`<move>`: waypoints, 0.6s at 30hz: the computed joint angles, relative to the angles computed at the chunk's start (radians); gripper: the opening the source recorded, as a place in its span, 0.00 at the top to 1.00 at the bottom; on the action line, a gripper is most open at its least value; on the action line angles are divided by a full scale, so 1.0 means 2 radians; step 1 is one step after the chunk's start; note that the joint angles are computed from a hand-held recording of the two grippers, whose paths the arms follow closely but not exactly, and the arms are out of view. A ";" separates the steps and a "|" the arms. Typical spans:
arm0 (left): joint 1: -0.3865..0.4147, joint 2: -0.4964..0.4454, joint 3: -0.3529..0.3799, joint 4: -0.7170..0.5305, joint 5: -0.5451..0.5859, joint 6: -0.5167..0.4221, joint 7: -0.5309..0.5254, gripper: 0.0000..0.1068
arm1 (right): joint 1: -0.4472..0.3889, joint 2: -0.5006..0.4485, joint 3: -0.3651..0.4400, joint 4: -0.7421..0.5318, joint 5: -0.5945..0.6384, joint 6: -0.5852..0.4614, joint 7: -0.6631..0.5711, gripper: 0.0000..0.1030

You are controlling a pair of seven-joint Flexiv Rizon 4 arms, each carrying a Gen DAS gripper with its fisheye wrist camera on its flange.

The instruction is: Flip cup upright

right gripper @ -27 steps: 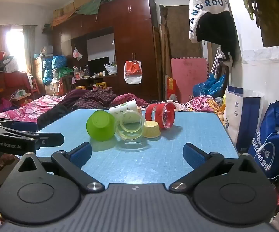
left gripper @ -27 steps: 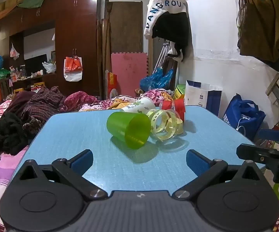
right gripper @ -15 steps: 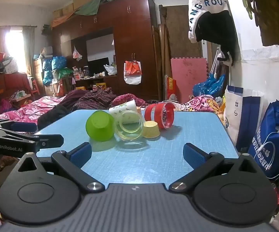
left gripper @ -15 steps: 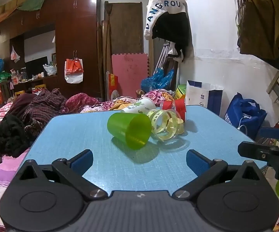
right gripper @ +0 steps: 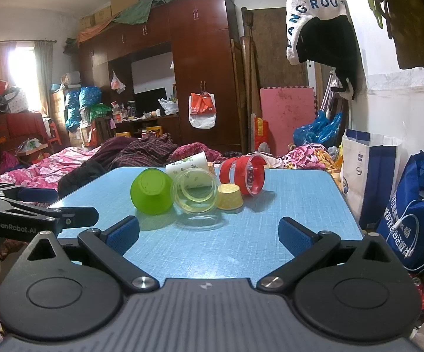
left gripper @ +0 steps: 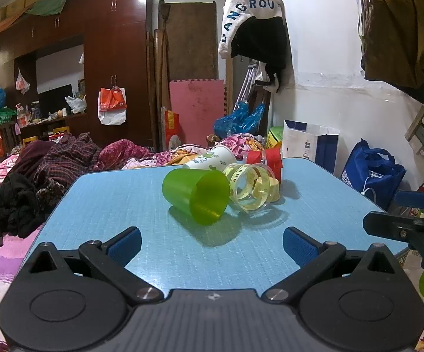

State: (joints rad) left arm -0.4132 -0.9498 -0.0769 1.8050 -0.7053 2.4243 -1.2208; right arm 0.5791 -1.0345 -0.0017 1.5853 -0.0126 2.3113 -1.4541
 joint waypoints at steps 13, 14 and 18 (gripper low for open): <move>0.001 0.000 0.001 0.001 0.002 0.000 -0.001 0.04 | -0.008 -0.001 0.007 0.001 -0.010 0.009 0.007 0.01; 0.001 0.000 0.000 0.001 0.003 0.000 -0.002 0.04 | -0.008 -0.001 0.007 0.002 -0.011 0.009 0.008 0.01; 0.003 0.002 0.000 0.003 0.005 -0.001 -0.005 0.04 | -0.009 -0.001 0.007 0.002 -0.012 0.009 0.009 0.01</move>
State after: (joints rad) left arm -0.4080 -0.9463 -0.0770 1.8116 -0.6959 2.4218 -1.2318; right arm 0.5618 -1.0357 0.0115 1.5901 -0.0364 2.3293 -1.4364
